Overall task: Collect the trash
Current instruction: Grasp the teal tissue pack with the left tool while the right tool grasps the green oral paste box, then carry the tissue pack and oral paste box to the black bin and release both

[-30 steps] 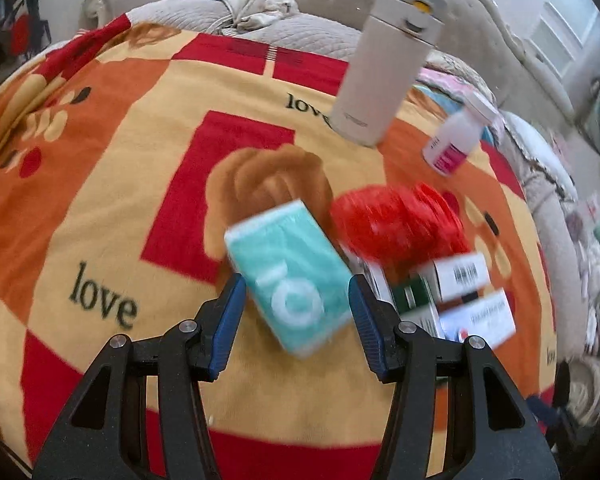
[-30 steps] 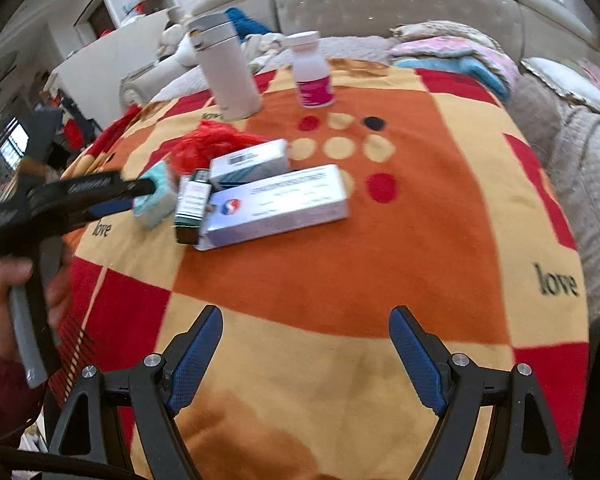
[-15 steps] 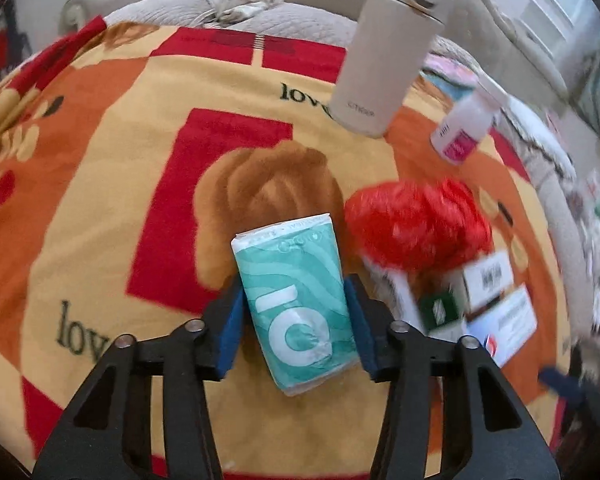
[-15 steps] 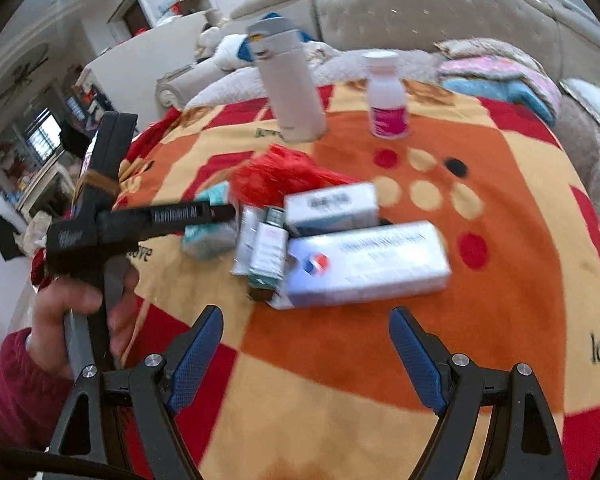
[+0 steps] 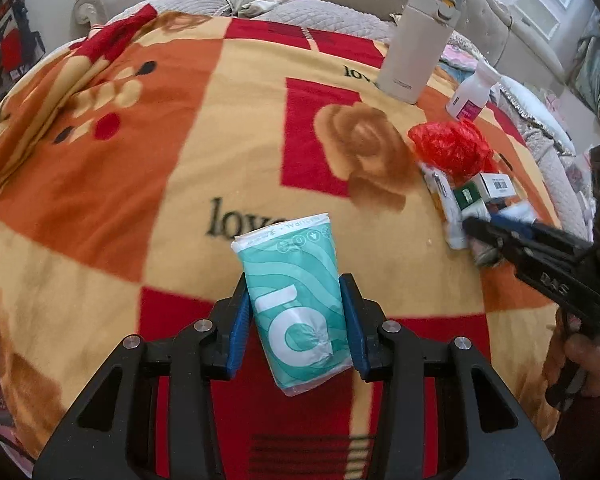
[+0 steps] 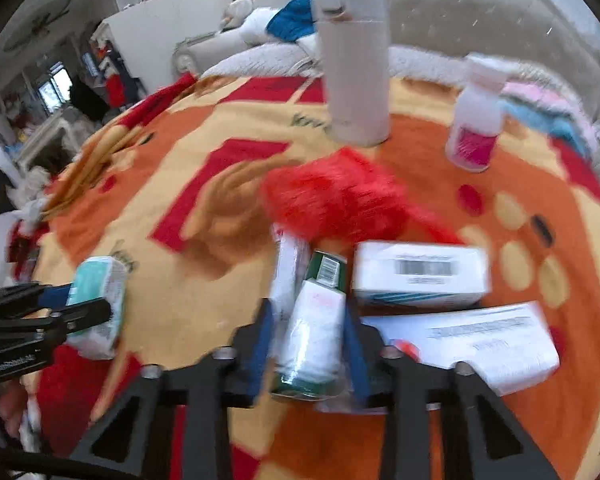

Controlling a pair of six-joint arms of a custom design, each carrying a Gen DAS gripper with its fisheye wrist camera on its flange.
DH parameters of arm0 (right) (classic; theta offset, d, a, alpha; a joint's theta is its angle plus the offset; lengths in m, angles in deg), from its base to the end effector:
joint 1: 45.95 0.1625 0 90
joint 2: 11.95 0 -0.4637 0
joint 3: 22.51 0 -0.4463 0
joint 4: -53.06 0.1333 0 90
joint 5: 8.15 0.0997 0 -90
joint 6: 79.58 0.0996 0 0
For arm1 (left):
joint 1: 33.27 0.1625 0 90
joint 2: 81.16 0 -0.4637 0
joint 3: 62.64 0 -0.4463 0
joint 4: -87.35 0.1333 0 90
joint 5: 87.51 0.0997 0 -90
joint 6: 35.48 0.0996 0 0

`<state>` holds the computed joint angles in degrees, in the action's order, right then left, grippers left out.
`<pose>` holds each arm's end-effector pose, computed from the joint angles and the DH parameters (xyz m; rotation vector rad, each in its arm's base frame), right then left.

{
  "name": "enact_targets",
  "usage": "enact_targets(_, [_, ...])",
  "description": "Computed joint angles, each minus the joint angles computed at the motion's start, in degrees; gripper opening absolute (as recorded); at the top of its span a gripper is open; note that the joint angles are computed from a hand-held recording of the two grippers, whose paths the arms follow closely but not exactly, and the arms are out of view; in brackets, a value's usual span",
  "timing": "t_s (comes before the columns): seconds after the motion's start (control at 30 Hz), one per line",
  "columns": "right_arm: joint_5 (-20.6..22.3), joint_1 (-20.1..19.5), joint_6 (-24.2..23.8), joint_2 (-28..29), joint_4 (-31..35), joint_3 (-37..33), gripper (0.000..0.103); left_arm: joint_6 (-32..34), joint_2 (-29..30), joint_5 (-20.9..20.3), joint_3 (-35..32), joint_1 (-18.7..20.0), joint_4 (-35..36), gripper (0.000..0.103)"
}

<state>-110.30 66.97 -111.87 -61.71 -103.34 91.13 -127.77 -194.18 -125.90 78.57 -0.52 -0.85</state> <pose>0.3371 -0.5088 0.0229 1.3500 -2.5965 0.0387 -0.1106 -0.3225 0.2750 -0.4028 2.2520 -0.8988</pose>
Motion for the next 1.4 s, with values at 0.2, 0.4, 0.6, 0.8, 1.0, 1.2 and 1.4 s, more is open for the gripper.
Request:
enact_targets(0.2, [3.8, 0.0, -1.6, -5.0, 6.1, 4.4, 0.025, -2.8, -3.7, -1.1, 1.5, -2.3, 2.4, 0.04])
enact_targets(0.4, [1.6, 0.2, 0.4, -5.4, 3.0, 5.8, 0.047, -3.5, -4.1, -1.8, 2.4, -2.9, 2.2, 0.04])
enact_targets(0.6, [1.8, 2.0, -3.1, -2.1, -1.0, 5.2, 0.047, -3.9, -4.9, -2.5, 3.4, -2.5, 1.3, 0.04])
enact_targets(0.8, [-2.5, 3.1, -5.8, 0.5, -4.2, 5.6, 0.023, -3.9, -5.2, -2.7, 3.4, -3.4, 0.7, 0.039])
enact_targets(1.0, [0.7, 1.1, -5.1, -7.1, -3.3, 9.4, 0.023, -2.2, -2.6, -2.2, 3.2, -5.5, -3.0, 0.038])
enact_targets(1.2, [0.0, -1.4, -5.2, -14.3, -4.4, 13.2, 0.023, 5.4, 5.9, -2.6, 3.1, -5.5, -17.4, 0.038])
enact_targets(1.4, [-1.0, -5.5, -4.9, -20.9, -4.2, 15.7, 0.023, 14.5, 18.2, -4.0, 0.7, -4.3, -31.6, 0.038])
